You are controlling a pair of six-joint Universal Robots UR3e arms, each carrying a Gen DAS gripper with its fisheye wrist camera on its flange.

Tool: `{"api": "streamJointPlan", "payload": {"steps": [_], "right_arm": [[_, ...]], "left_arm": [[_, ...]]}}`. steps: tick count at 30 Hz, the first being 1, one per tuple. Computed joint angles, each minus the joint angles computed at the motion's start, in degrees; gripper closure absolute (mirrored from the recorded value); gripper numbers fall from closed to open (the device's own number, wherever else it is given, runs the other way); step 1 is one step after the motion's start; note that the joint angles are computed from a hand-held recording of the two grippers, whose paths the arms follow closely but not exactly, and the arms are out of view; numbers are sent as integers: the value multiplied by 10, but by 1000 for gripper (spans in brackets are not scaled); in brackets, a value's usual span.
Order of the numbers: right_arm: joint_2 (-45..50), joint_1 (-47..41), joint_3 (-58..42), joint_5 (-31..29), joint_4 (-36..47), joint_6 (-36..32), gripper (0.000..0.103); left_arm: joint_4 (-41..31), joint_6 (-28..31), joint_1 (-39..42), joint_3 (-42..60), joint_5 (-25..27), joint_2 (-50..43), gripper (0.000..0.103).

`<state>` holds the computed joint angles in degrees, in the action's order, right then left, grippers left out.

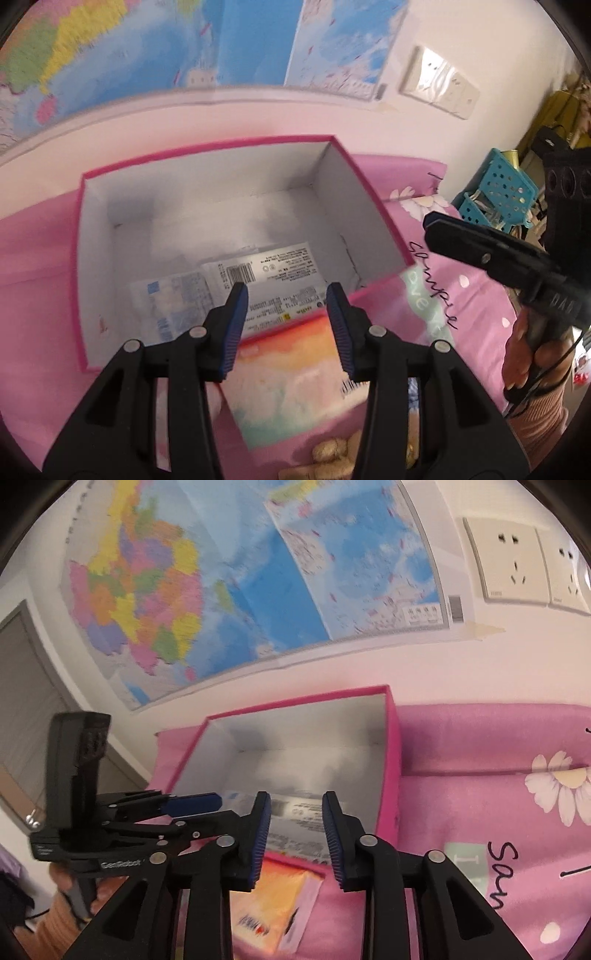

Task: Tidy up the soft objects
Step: 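Lower the white wipe pack into the pink box and release it, then grasp the green plush dinosaur with the right gripper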

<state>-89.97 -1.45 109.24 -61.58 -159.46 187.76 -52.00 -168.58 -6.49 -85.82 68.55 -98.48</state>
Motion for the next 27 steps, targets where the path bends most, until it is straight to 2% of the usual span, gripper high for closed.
{"api": "streamJointPlan", "payload": {"steps": [2,3,4,5,8,9,10,12,17,21,23,27], "right_arm": [[-38,-16,26,35,6,-13,69],[-75,-19,53,52,-5,6,68],[-88,-36,60,77,11,-22,68],[-116,-34,77,85,7,-4,67],[-158,-49,95,118,28,-22,65],[-197,-45,114,121,28,-3,63],[-211,-62,121,144,47,-26,62],[-243,-58,131,144,61,-26,60],[-363,-87,186,189,143,-62,57],[-400,-53,217,177,179,-79,57],[-367,6,225,129,142,-58,57],[-263,98,229,87,59,-29,57]], "left_arm": [[18,13,10,-50,-17,49,53],[24,19,14,-73,-20,74,51],[25,24,19,-85,-25,89,51],[26,34,27,-109,-36,116,51],[20,66,41,-171,-56,192,50],[13,79,46,-187,-67,211,50],[4,89,52,-200,-75,230,50],[-2,108,67,-237,-85,272,50],[-59,163,130,-319,-109,379,50],[-173,235,225,-363,-140,478,49],[-223,266,269,-380,-142,516,49],[-414,391,400,-396,-161,616,49]]}}
